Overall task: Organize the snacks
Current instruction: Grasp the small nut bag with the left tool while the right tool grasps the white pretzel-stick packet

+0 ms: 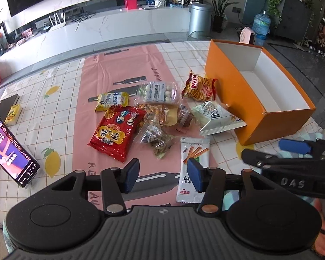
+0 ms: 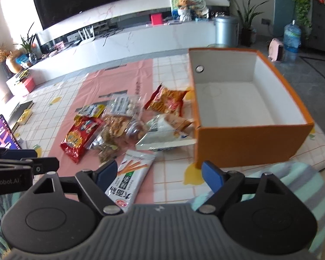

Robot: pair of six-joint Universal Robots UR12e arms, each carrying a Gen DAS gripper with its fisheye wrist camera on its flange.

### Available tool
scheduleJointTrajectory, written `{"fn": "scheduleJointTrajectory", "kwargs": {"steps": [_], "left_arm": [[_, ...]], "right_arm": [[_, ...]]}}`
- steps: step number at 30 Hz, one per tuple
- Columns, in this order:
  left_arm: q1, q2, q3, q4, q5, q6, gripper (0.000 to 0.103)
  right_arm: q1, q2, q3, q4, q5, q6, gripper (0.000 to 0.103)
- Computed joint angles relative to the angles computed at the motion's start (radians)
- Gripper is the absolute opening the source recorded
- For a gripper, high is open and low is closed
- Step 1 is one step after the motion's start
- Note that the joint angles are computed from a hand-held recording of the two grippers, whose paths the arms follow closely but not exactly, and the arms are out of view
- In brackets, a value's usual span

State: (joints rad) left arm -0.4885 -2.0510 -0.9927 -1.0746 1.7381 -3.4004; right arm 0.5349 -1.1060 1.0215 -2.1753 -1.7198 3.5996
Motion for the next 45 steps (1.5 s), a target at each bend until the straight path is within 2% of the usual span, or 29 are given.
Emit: {"fn": "scheduleJointTrajectory", "kwargs": {"steps": [3, 6, 9, 17, 24, 27, 32, 35, 38, 42, 45], "left_arm": [[0.005, -0.007, 0.011, -0.030, 0.013, -0.002, 0.061], [0.015, -0.013, 0.019, -0.061, 0.014, -0.032, 0.062], [0.030, -0.016, 0.022, -0.087, -0.001, -0.058, 0.062], [0.055, -0.034, 0.051, -0.143, -0.007, -0.055, 0.063], [0.071, -0.044, 0.061, -0.120, -0.033, -0.038, 0.067], [0.077, -0.049, 0.058, -0.104, -0.062, -0.037, 0.067], [0.079, -0.062, 0.062, -0.105, -0.084, -0.016, 0.067], [0.078, -0.069, 0.066, -0.109, -0.093, -0.005, 0.067], [0.082, -0.071, 0.058, -0.088, -0.129, -0.007, 0.067], [0.084, -0.080, 0.053, -0.067, -0.166, -0.043, 0.067], [0.084, -0.090, 0.056, -0.050, -0.185, -0.070, 0.073]], "right_arm": [[-0.005, 0.032, -0.039, 0.051, 0.060, 0.015, 0.082], [-0.005, 0.072, -0.094, 0.123, 0.089, 0.014, 0.083], [-0.002, 0.108, -0.147, 0.189, 0.100, 0.010, 0.088], [0.001, 0.213, -0.304, 0.373, 0.126, 0.046, 0.093], [0.011, 0.286, -0.413, 0.480, 0.118, 0.046, 0.093], [0.015, 0.303, -0.436, 0.499, 0.112, 0.035, 0.094], [0.030, 0.313, -0.439, 0.484, 0.038, -0.028, 0.093], [0.034, 0.303, -0.418, 0.454, 0.011, -0.060, 0.081], [0.029, 0.286, -0.385, 0.413, 0.006, -0.086, 0.061], [0.012, 0.268, -0.355, 0.384, 0.046, -0.120, 0.054], [-0.001, 0.253, -0.330, 0.366, 0.069, -0.144, 0.053]]}}
